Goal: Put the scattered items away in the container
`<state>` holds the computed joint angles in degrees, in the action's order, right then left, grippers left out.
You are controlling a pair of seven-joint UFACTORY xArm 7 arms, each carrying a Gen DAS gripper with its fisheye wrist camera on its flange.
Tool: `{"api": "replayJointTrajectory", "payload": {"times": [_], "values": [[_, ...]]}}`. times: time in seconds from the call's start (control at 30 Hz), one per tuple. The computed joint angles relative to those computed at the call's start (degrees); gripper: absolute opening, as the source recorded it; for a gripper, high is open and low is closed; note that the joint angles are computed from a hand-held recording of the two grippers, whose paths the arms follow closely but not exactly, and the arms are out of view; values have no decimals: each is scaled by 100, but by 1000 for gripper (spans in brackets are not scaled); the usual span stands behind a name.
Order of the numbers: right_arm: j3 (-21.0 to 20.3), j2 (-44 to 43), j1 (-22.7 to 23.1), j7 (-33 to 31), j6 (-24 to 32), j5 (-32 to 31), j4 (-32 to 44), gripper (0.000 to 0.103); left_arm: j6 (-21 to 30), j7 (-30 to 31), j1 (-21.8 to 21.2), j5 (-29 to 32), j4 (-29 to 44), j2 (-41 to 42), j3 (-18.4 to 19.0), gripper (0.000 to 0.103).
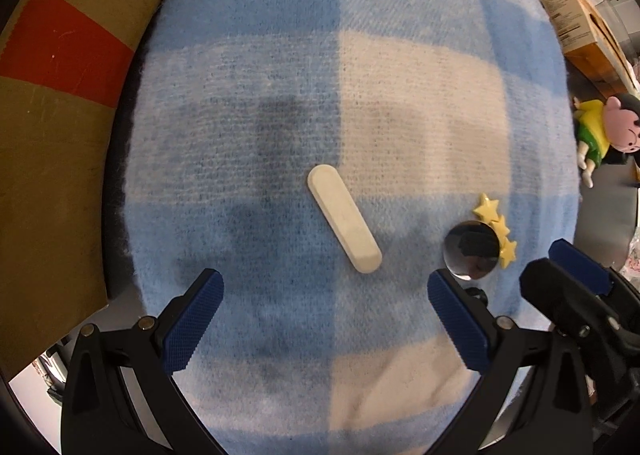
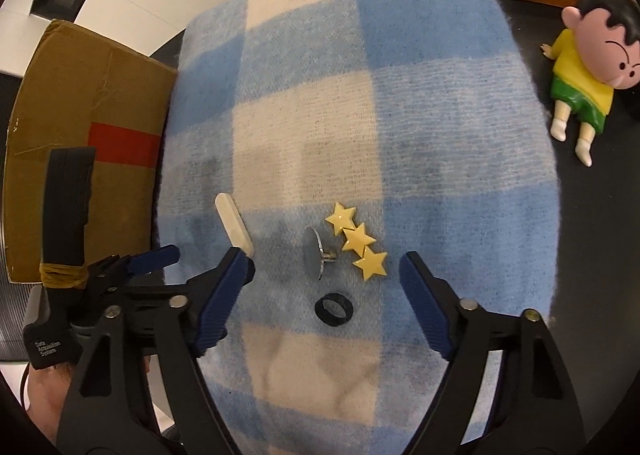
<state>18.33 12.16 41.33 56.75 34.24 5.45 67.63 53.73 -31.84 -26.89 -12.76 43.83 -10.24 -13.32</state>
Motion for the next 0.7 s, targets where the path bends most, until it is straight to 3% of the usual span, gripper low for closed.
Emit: {"api": "replayJointTrajectory", "payload": {"times": [0.07, 0.17, 0.27, 0.33, 0.6, 0.7], "values": [[35, 30, -42, -97, -94, 156, -40, 73, -49, -2, 2, 17, -30, 9, -3, 88], [38, 74, -40, -144, -18, 193, -42, 64, -64, -8, 9, 42, -40, 48, 1, 85], [86, 95, -80, -277, -156, 411, -129, 50, -81, -17, 17, 83, -46, 76, -1, 70], [92, 141, -72, -332, -163, 445, -108, 38, -53, -30, 23, 147, -29, 108, -6, 67], [89, 374, -40, -516, -228, 520, 74, 25, -101, 0, 55, 177, -72, 61, 17, 63], [75, 459, -21, -577, -196, 480, 179, 19, -67, -74, 72, 300, -74, 18, 3, 47]]}}
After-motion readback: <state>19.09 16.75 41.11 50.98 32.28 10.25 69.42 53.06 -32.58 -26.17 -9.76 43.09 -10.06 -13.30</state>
